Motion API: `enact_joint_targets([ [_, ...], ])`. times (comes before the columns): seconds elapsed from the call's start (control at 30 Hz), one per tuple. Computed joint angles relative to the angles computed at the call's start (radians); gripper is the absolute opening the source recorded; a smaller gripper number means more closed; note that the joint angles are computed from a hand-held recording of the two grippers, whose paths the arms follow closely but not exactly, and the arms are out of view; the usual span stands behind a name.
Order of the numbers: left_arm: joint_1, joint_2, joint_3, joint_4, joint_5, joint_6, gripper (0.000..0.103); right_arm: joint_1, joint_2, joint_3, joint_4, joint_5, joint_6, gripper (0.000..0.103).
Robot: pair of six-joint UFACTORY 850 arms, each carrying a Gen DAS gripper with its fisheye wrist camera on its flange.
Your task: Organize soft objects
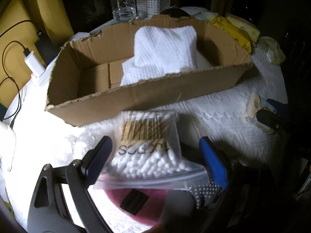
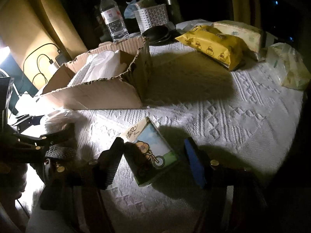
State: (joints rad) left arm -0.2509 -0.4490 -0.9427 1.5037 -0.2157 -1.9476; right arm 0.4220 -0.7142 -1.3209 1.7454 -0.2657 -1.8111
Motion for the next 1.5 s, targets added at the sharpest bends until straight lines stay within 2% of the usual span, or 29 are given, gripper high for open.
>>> enact_joint_targets([
  [0.07,0.004,-0.002,-0.002,0.006,0.01,0.001,0.091,0.004,-0.002,-0.002,-0.024,0.0,0.01,0.067],
  [0.13,0.005,-0.002,-0.002,0.013,0.008,-0.006,0.084,0.012,-0.005,-0.004,-0.052,0.01,0.026,0.067],
  [0.2,0.007,0.003,0.004,0.054,0.015,-0.041,0.082,0.021,-0.008,-0.004,-0.07,0.02,0.029,0.067],
  [0.27,0.006,0.002,0.006,0.068,0.014,-0.041,0.08,0.031,-0.007,0.003,0.004,0.043,-0.049,0.067],
  [0.37,0.001,0.002,0.007,0.091,0.01,-0.052,0.077,0.038,-0.006,0.004,0.038,0.06,-0.083,0.061],
  [0.47,-0.004,0.017,0.02,0.176,0.011,-0.131,0.073,0.04,-0.002,0.007,0.044,0.067,-0.081,0.06],
  [0.6,-0.01,0.044,0.044,0.289,0.01,-0.237,0.061,0.039,0.018,0.027,0.105,0.066,-0.124,0.058],
  [0.77,-0.011,0.071,0.076,0.453,0.014,-0.4,0.053,0.053,0.061,0.061,0.191,0.075,-0.206,0.054],
  [0.87,-0.008,0.093,0.1,0.591,0.014,-0.532,0.052,0.064,0.087,0.081,0.239,0.084,-0.254,0.051],
  [1.1,-0.008,0.165,0.157,0.796,-0.005,-0.729,0.051,0.086,0.138,0.122,0.336,0.085,-0.339,0.049],
  [1.27,-0.009,0.219,0.191,0.839,-0.023,-0.767,0.051,0.103,0.172,0.142,0.443,0.092,-0.442,0.049],
  [1.5,0.001,0.291,0.223,0.872,-0.043,-0.797,0.051,0.121,0.209,0.149,0.502,0.092,-0.507,0.049],
])
